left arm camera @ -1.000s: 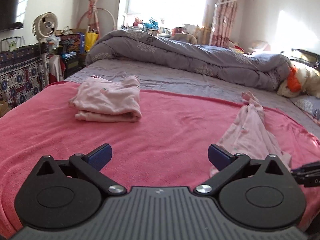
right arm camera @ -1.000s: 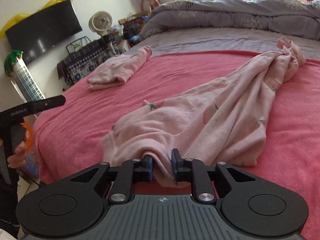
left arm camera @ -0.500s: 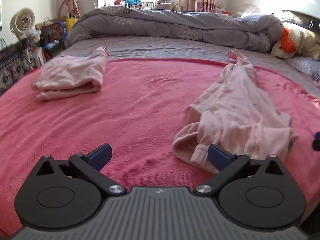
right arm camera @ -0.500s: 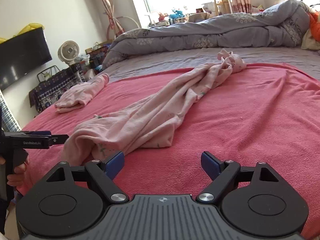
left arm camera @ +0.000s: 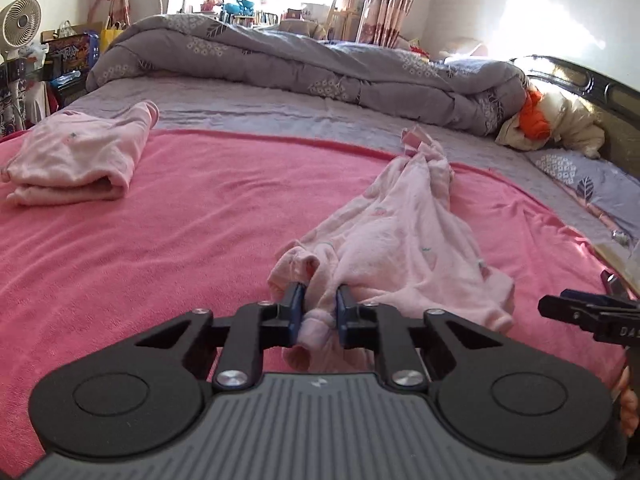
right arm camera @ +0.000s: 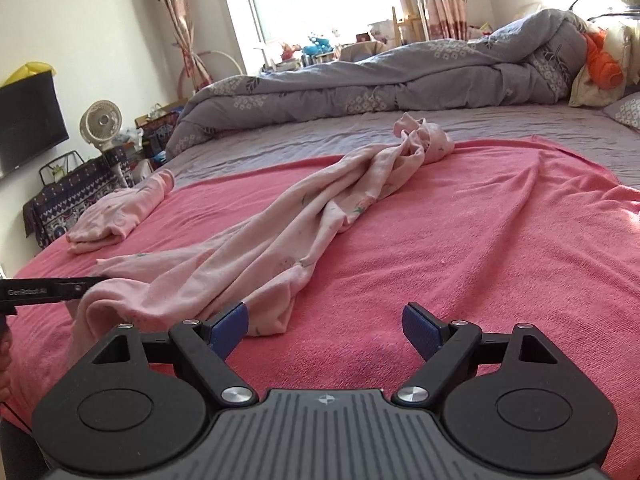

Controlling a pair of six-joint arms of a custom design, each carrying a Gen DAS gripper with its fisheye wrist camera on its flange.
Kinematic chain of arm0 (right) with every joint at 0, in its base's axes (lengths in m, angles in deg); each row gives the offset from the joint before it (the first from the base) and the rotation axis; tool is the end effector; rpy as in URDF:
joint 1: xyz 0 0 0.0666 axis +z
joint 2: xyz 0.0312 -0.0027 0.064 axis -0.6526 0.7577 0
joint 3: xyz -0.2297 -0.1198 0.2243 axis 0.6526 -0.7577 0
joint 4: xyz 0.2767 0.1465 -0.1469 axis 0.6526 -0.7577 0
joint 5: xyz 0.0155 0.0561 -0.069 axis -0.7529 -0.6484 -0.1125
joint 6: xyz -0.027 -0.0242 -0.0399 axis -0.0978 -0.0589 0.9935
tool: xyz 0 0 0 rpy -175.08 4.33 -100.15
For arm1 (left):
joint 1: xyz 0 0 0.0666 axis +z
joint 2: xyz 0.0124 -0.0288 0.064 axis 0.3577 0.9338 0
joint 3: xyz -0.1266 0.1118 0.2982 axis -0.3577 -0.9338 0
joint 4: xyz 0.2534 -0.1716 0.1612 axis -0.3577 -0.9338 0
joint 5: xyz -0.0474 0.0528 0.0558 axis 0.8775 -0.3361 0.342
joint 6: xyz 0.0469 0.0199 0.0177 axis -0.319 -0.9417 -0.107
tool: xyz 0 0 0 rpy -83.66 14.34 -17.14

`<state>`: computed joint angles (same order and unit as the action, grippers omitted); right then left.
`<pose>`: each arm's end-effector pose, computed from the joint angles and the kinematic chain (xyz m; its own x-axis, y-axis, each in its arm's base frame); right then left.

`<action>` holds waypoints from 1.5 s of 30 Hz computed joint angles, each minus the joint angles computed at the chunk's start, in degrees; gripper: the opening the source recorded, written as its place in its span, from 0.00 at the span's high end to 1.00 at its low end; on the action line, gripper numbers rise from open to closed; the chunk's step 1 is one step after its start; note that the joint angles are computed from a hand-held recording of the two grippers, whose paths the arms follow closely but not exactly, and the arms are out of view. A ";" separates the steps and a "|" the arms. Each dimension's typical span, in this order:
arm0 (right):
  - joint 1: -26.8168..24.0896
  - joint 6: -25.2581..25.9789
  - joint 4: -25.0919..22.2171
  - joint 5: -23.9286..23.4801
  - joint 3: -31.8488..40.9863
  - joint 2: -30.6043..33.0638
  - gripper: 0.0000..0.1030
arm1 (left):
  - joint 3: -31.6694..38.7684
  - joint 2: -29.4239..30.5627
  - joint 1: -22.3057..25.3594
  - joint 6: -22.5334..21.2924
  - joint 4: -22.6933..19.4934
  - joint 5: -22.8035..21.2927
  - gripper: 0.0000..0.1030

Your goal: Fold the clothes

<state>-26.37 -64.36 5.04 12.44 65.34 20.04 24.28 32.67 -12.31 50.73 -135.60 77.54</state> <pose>0.2653 0.0589 0.4818 -0.5013 0.3016 -0.8110 0.1807 0.9531 0.2428 0.3851 -0.2490 0.5216 -0.5811 0.0497 -0.8123 0.3251 0.9292 -0.1757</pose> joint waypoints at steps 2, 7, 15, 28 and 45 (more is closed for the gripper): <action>-0.99 -0.73 0.25 0.26 0.52 0.37 0.17 | 1.44 -0.72 1.17 0.33 1.49 -1.66 0.82; -2.66 -1.11 2.34 -1.48 0.64 0.54 0.17 | 8.70 -2.15 5.96 -2.65 6.65 -9.63 1.00; -4.39 3.15 4.46 -2.10 4.64 6.10 0.11 | 10.33 -5.27 14.07 -8.57 4.02 -10.10 0.83; -2.92 5.65 8.83 -20.35 6.63 12.01 0.11 | -7.63 -4.06 2.93 -22.50 4.90 -19.75 0.16; -15.54 -0.58 -16.21 0.59 64.57 61.48 0.68 | -0.46 5.74 12.90 -10.73 -2.39 2.13 0.13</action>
<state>-41.91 -64.94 -11.18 13.03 129.90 81.52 23.82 38.41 0.59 40.00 -137.99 79.68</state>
